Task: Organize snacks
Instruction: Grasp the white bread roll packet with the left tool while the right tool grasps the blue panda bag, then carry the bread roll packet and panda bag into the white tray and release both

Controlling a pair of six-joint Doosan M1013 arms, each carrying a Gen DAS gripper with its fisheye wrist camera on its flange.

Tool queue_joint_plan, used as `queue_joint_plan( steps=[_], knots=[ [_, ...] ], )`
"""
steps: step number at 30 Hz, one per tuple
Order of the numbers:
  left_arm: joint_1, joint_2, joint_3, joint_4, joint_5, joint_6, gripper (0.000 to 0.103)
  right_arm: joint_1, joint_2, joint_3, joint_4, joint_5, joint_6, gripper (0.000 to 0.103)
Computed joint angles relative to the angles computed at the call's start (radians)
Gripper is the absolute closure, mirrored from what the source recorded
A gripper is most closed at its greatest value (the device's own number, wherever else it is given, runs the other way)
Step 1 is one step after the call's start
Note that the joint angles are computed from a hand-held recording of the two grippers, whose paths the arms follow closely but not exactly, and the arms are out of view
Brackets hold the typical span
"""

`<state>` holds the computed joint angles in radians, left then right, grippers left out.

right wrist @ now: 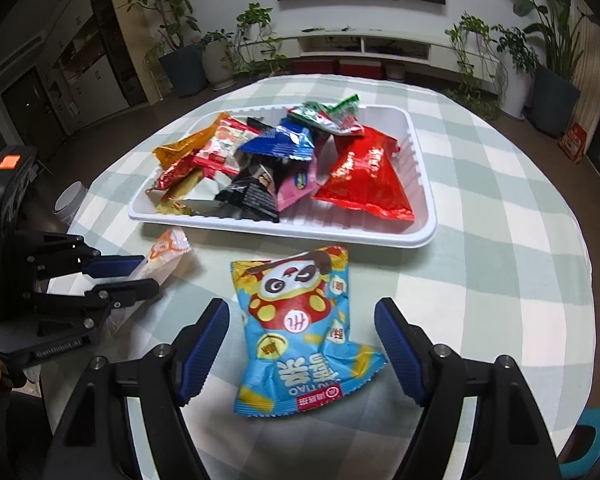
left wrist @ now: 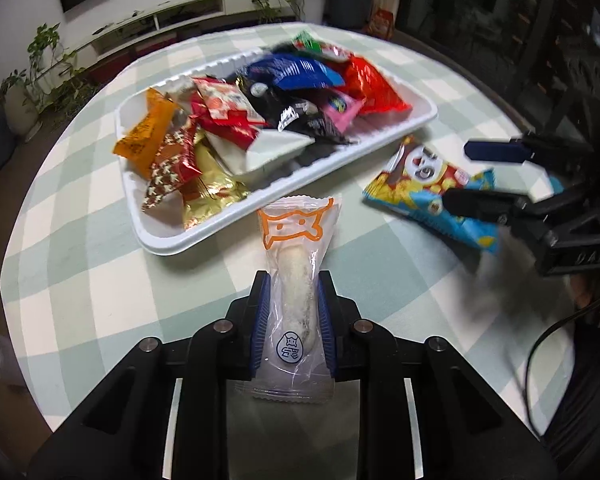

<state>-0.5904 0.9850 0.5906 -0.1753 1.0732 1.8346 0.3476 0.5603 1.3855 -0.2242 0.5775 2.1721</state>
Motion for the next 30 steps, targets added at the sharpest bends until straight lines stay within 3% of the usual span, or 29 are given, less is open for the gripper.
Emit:
queue_joint_plan(
  steps=[5, 12, 15, 21, 30],
  knots=[
    [0.011, -0.033, 0.053, -0.066, -0.043, -0.018, 0.082, 0.005, 0.006, -0.007, 0.006, 0.006, -0.033, 0.024],
    [0.011, -0.04, 0.067, -0.079, -0.055, -0.026, 0.082, 0.022, 0.04, -0.044, -0.066, 0.1, -0.023, 0.024],
    [0.011, -0.04, 0.067, -0.078, -0.053, -0.025, 0.082, 0.018, 0.055, -0.059, -0.042, 0.139, -0.042, 0.029],
    [0.014, -0.05, 0.084, -0.092, -0.072, -0.02, 0.082, 0.01, 0.042, -0.041, -0.004, 0.1, -0.048, 0.053],
    [0.029, -0.103, 0.174, -0.167, -0.149, -0.013, 0.082, 0.001, -0.004, 0.017, 0.054, 0.011, 0.002, 0.057]
  ],
)
